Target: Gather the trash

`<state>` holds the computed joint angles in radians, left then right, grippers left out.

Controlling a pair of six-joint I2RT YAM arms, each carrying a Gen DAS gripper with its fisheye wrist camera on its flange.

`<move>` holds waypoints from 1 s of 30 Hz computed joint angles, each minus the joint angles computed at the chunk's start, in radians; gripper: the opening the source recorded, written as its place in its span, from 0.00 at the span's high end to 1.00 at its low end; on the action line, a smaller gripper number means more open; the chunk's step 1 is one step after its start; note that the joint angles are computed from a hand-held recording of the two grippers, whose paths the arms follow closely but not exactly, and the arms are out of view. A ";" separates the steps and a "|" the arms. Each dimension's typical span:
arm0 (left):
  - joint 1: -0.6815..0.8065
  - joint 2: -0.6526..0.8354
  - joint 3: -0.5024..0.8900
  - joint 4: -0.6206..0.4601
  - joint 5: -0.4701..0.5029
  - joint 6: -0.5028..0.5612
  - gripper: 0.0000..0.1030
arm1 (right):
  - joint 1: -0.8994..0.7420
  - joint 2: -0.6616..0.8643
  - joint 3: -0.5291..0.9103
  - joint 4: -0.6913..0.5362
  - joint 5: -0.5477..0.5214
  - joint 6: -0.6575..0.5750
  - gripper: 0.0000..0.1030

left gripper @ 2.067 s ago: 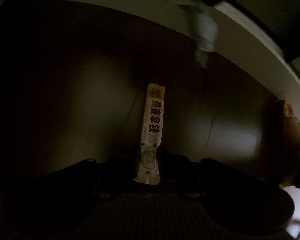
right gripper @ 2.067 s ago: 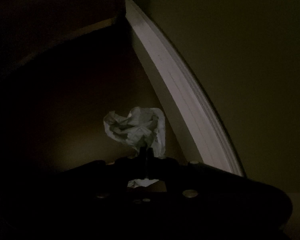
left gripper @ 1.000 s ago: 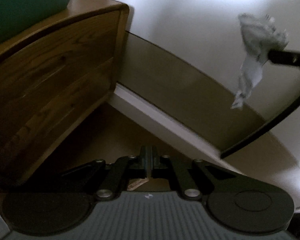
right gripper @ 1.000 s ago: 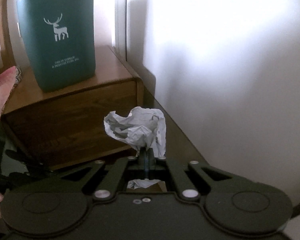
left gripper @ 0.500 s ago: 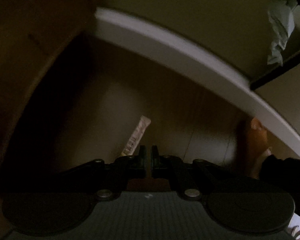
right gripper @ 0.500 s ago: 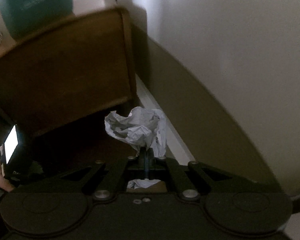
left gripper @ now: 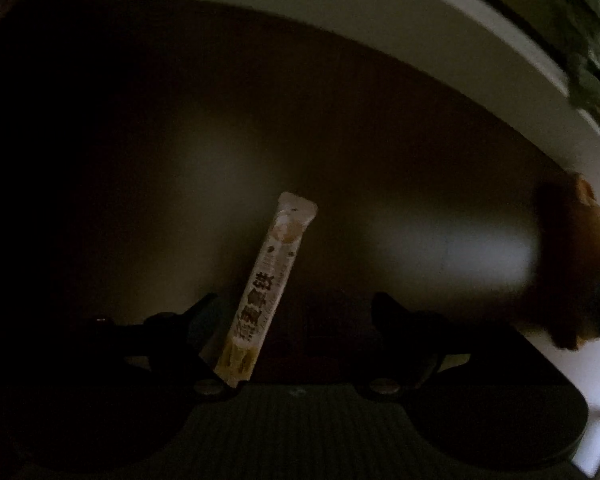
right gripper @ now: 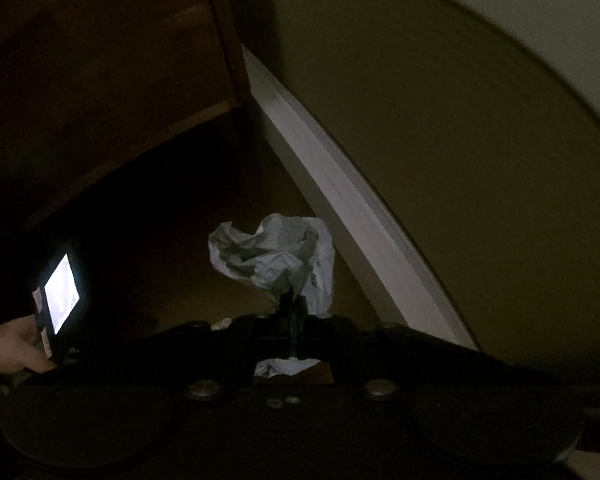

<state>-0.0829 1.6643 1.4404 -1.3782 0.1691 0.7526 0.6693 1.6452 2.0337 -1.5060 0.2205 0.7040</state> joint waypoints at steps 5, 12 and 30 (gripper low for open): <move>0.004 0.001 -0.105 0.146 -0.053 -0.025 0.20 | -0.020 0.014 -0.062 0.068 -0.022 -0.017 1.00; -0.027 -0.070 -0.232 0.262 -0.078 0.034 0.32 | -0.016 0.028 -0.070 0.086 -0.026 -0.030 1.00; -0.042 -0.081 -0.220 0.271 -0.059 0.056 0.81 | 0.007 0.039 -0.051 0.059 -0.004 -0.027 1.00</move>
<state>-0.1249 1.5834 1.2204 -1.1069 0.1106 0.8088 0.6762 1.6844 1.9832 -1.4470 0.2166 0.6775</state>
